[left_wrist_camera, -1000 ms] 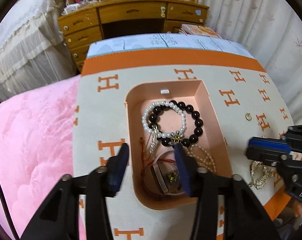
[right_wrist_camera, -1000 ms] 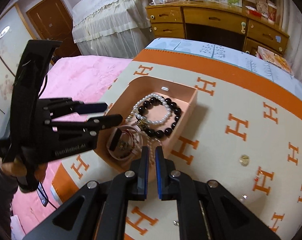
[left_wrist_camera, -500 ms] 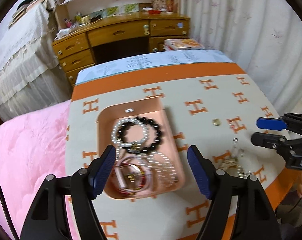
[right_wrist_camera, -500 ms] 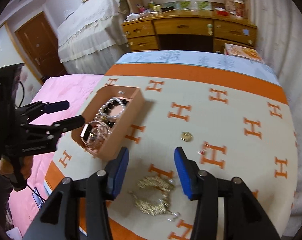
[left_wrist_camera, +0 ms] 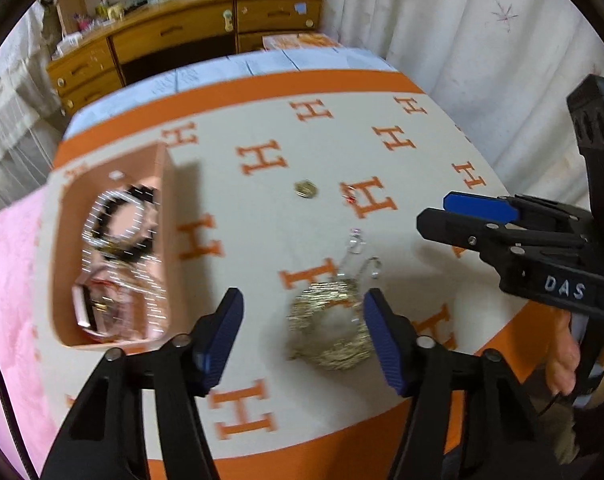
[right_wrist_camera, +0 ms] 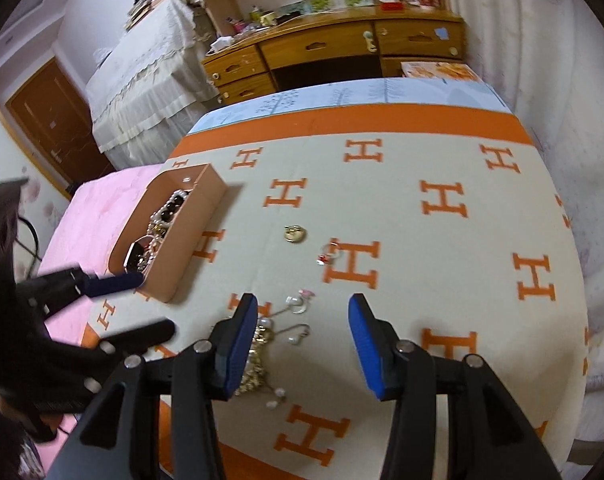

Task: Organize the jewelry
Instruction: 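Lift both open tools out of the pink box, then grasp the gold hair comb with the left tool while the right tool grasps the pink earring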

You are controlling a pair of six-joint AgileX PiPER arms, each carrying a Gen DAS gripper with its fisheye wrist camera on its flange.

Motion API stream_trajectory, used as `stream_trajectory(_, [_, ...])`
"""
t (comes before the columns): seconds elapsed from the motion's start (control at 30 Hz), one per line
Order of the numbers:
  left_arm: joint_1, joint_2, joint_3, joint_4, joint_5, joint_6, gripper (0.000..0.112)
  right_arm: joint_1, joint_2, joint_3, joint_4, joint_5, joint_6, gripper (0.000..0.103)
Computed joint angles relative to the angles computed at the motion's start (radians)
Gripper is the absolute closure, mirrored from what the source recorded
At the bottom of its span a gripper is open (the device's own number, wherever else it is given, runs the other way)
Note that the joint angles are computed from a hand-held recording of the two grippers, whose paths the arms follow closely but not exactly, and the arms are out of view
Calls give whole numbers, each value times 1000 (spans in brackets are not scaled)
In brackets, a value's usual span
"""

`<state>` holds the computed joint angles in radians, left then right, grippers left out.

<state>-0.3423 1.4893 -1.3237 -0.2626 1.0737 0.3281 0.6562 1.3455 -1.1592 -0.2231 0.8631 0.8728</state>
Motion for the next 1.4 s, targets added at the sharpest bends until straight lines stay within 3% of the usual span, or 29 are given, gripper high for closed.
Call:
stream_trajectory(0.13, [-65,47,-4,28,-14,-129,69,-23,-38,48,11,-22,-18,55])
stream_trajectory(0.27, [-87,119,-48,11,41,-204,88,-55,-77,88,32,-44,-49,55])
stream_trajectory(0.6, [-132,221,-103,26,111,-332,92,-133,-128,165,123,-100,-145,55])
stream_trajectory(0.87, [-161,231,-94,54,72,-389,101,-154,-125,180,165,-125,-197,55])
stream_trajectory(1.1, [-149,193,-49,64,54,-334,102,-139,-62,162,196,-151,-249,55])
stream_trajectory(1.4, [-18,75,59,13,43,-213,107,-36,53,110,78,-161,-188,55])
